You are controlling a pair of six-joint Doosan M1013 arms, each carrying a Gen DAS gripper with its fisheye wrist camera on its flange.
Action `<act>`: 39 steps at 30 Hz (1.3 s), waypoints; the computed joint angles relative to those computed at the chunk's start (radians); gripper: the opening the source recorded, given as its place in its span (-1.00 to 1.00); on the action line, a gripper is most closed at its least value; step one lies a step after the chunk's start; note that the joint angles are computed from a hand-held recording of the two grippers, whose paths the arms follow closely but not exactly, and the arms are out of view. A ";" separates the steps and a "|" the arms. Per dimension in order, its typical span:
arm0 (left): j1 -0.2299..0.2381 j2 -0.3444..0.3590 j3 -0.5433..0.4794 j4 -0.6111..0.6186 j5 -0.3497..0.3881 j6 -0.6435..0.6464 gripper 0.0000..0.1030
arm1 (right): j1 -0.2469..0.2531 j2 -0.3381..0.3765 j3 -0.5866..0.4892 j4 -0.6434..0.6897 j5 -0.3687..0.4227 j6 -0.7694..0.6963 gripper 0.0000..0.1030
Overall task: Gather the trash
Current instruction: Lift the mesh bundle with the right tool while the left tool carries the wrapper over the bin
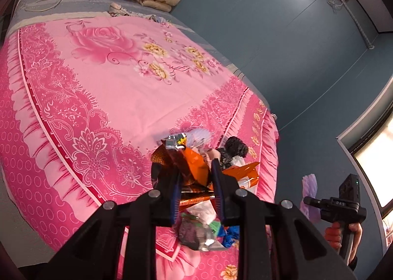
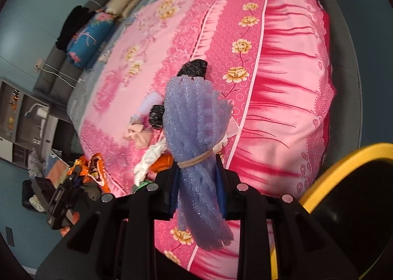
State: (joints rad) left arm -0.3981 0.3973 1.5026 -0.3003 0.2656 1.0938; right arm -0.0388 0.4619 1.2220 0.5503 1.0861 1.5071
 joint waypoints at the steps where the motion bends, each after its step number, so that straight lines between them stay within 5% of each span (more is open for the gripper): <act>1: -0.006 -0.004 -0.001 0.006 -0.001 0.000 -0.58 | -0.009 -0.019 0.021 0.024 -0.010 -0.016 -0.51; 9: -0.071 -0.020 -0.050 0.021 0.041 0.073 -0.58 | -0.078 -0.148 0.163 0.163 -0.098 -0.127 -0.51; 18: -0.156 0.010 -0.161 -0.107 0.136 0.298 -0.58 | -0.166 -0.287 0.286 0.266 -0.244 -0.233 -0.50; 27: -0.237 0.102 -0.337 -0.227 0.304 0.512 -0.58 | -0.245 -0.358 0.340 0.361 -0.324 -0.306 -0.49; 39: -0.290 0.238 -0.540 -0.257 0.473 0.557 -0.57 | -0.301 -0.395 0.368 0.431 -0.392 -0.371 -0.45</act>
